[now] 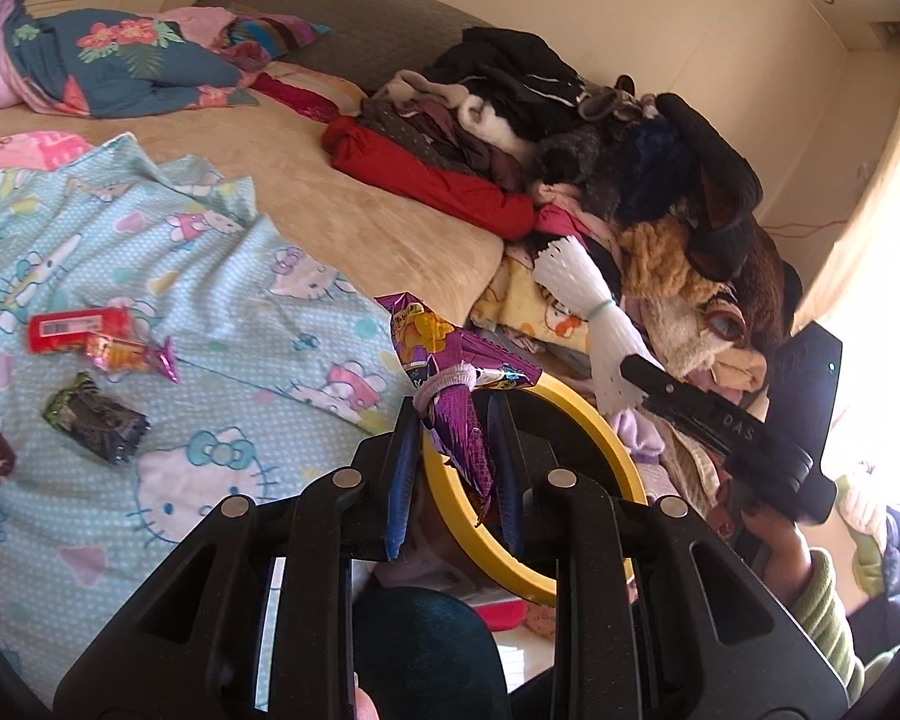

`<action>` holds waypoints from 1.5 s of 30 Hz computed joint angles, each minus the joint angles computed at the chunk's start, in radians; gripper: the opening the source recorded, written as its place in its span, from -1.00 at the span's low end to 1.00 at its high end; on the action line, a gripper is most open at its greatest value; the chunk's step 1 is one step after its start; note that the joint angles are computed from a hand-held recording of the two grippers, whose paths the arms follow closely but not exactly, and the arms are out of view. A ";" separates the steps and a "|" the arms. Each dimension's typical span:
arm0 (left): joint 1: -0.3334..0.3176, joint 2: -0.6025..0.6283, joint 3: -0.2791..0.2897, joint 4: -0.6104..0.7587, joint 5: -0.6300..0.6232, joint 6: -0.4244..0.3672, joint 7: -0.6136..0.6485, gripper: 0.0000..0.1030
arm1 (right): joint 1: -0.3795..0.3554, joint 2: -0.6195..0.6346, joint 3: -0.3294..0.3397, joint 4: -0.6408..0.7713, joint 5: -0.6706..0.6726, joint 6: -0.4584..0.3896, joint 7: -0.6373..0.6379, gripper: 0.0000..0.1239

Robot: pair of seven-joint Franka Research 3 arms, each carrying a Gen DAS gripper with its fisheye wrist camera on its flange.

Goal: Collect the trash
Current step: 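Carry the foam net and purple wrapper to the yellow bin and open both grippers, then move both open grippers back over the red can and candy bars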

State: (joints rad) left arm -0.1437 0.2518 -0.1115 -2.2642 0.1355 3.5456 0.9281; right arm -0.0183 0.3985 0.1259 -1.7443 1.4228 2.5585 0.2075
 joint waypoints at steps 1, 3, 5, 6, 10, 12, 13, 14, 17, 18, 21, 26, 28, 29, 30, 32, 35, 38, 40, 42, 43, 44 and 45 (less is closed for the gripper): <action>0.001 0.003 -0.003 0.003 0.005 -0.002 0.000 -0.66 | -0.001 0.003 -0.002 0.002 0.000 0.003 0.002 -0.72; 0.000 0.011 -0.009 0.014 0.017 -0.010 0.001 -0.66 | -0.005 0.007 -0.003 0.007 -0.001 0.003 0.009 -0.72; 0.000 0.019 -0.013 0.024 0.029 -0.016 0.000 -0.66 | -0.007 0.012 -0.004 0.010 -0.004 0.008 0.017 -0.72; -0.001 0.023 -0.013 0.029 0.033 -0.019 0.001 -0.66 | -0.008 0.013 -0.004 0.011 -0.005 0.011 0.020 -0.72; 0.010 0.040 -0.027 0.050 0.067 -0.029 -0.013 -0.66 | -0.016 0.023 -0.006 0.021 -0.019 0.012 0.044 -0.72; 0.019 0.051 -0.038 0.062 0.088 -0.036 -0.024 -0.66 | -0.020 0.030 -0.008 0.026 -0.033 0.014 0.063 -0.72; 0.023 0.058 -0.043 0.071 0.099 -0.041 -0.030 -0.66 | -0.023 0.032 -0.008 0.028 -0.040 0.012 0.072 -0.72; 0.025 0.064 -0.047 0.078 0.108 -0.045 -0.033 -0.66 | -0.026 0.035 -0.008 0.029 -0.046 0.012 0.080 -0.72; 0.031 0.084 -0.060 0.103 0.134 -0.058 -0.047 -0.66 | -0.035 0.047 -0.011 0.038 -0.078 0.008 0.127 -0.72; 0.027 0.091 -0.059 0.113 0.138 -0.065 -0.047 -0.66 | -0.039 0.052 -0.013 0.042 -0.089 0.003 0.148 -0.72; 0.039 0.119 -0.082 0.150 0.168 -0.088 -0.063 -0.66 | -0.052 0.063 -0.014 0.050 -0.118 -0.007 0.200 -0.72; 0.045 0.184 -0.111 0.230 0.208 -0.127 -0.067 -0.66 | -0.062 0.080 -0.016 0.061 -0.175 -0.009 0.285 -0.72; 0.082 0.211 -0.155 0.260 0.238 -0.149 -0.072 -0.66 | -0.063 0.088 -0.017 0.065 -0.204 -0.008 0.321 -0.72; 0.080 0.224 -0.159 0.276 0.244 -0.161 -0.069 -0.66 | -0.063 0.092 -0.018 0.068 -0.219 -0.007 0.339 -0.72; 0.086 0.233 -0.168 0.287 0.250 -0.169 -0.066 -0.66 | -0.062 0.098 -0.021 0.072 -0.241 -0.007 0.366 -0.72; 0.100 0.258 -0.192 0.318 0.263 -0.191 -0.057 -0.66 | -0.063 0.106 -0.021 0.078 -0.273 -0.006 0.407 -0.71; 0.093 0.290 -0.198 0.360 0.263 -0.218 -0.037 -0.66 | -0.065 0.114 -0.018 0.084 -0.312 -0.008 0.459 -0.68; 0.101 0.323 -0.219 0.395 0.256 -0.236 -0.020 -0.66 | -0.077 0.118 -0.008 0.086 -0.322 -0.011 0.481 -0.58; 0.122 0.345 -0.249 0.415 0.255 -0.248 -0.002 -0.58 | -0.086 0.120 -0.001 0.087 -0.313 -0.010 0.492 -0.24; 0.122 0.357 -0.255 0.435 0.238 -0.280 0.005 0.04 | -0.106 0.121 0.015 0.089 -0.267 -0.015 0.478 -0.16; 0.098 0.352 -0.228 0.437 0.225 -0.287 0.005 0.23 | -0.116 0.123 0.022 0.094 -0.244 -0.026 0.468 -0.16; 0.071 0.344 -0.195 0.431 0.214 -0.278 0.002 0.39 | -0.120 0.122 0.025 0.094 -0.225 -0.025 0.458 -0.07; 0.042 0.333 -0.159 0.421 0.204 -0.262 -0.002 0.44 | -0.120 0.118 0.030 0.090 -0.198 -0.008 0.435 0.05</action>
